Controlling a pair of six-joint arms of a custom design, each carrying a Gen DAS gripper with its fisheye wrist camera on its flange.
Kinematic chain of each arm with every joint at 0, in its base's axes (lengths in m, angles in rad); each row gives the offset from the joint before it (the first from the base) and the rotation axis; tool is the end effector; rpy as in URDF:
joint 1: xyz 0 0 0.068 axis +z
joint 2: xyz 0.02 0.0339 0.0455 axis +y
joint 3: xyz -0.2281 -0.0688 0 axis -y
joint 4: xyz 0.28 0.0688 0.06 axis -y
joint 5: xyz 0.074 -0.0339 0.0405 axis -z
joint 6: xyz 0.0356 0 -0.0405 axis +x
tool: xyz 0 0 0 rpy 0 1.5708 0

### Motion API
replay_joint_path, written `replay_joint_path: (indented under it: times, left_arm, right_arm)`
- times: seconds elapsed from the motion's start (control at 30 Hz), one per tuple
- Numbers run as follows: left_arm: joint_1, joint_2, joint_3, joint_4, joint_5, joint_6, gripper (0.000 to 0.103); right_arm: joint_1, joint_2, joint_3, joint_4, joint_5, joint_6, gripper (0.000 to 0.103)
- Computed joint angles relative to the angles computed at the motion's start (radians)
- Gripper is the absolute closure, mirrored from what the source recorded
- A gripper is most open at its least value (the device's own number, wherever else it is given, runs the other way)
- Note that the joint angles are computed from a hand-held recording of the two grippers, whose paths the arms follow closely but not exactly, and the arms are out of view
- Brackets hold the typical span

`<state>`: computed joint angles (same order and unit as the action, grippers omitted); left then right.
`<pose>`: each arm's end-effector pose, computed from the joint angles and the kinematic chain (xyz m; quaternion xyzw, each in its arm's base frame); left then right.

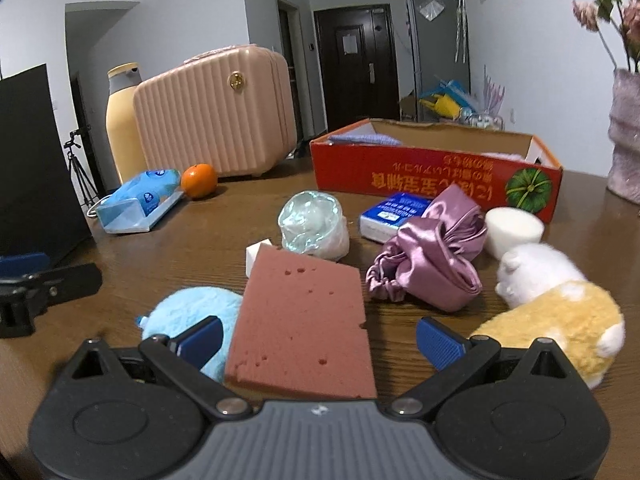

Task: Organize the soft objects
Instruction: 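Close the right gripper on the pink-and-cream sponge, then lift the sponge with the right gripper while the left gripper closes on the light-blue plush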

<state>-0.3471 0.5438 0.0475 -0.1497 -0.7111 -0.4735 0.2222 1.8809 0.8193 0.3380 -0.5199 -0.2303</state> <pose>0.1774 -0.0395 0.0902 -0.2080 0.8275 0.1189 0.5078 0.3444 0.0959 0.0460 -0.3006 0.8348 0.2327 0.3982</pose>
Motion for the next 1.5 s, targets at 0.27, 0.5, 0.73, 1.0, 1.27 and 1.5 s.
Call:
replay_joint_path:
  times: [0.27, 0.5, 0.73, 1.0, 1.27, 1.5]
  left_arm:
    - [-0.001, 0.012, 0.005, 0.003, 0.007, -0.002, 0.0]
    - [0.0, 0.024, 0.007, 0.012, 0.006, -0.002, 0.0]
    - [0.003, 0.035, 0.007, 0.021, 0.005, -0.008, 0.0]
    - [0.002, 0.112, 0.016, 0.09, -0.004, -0.004, 0.0]
    - [-0.019, 0.301, 0.07, 0.202, -0.018, -0.026, 0.0]
    - [-0.066, 0.478, 0.146, 0.27, -0.032, -0.064, 0.0]
  right_arm:
    - [-0.025, 0.065, 0.102, -0.148, -0.105, -0.002, 0.03]
    - [-0.033, 0.055, 0.089, -0.146, -0.122, -0.003, 0.033]
    - [-0.039, 0.008, 0.017, -0.035, -0.104, 0.005, 0.033]
    - [-0.057, -0.044, -0.051, 0.076, -0.077, 0.004, 0.033]
    - [-0.072, -0.079, -0.086, 0.131, -0.06, -0.004, 0.033]
    - [-0.098, -0.094, -0.099, 0.152, -0.063, -0.019, 0.033]
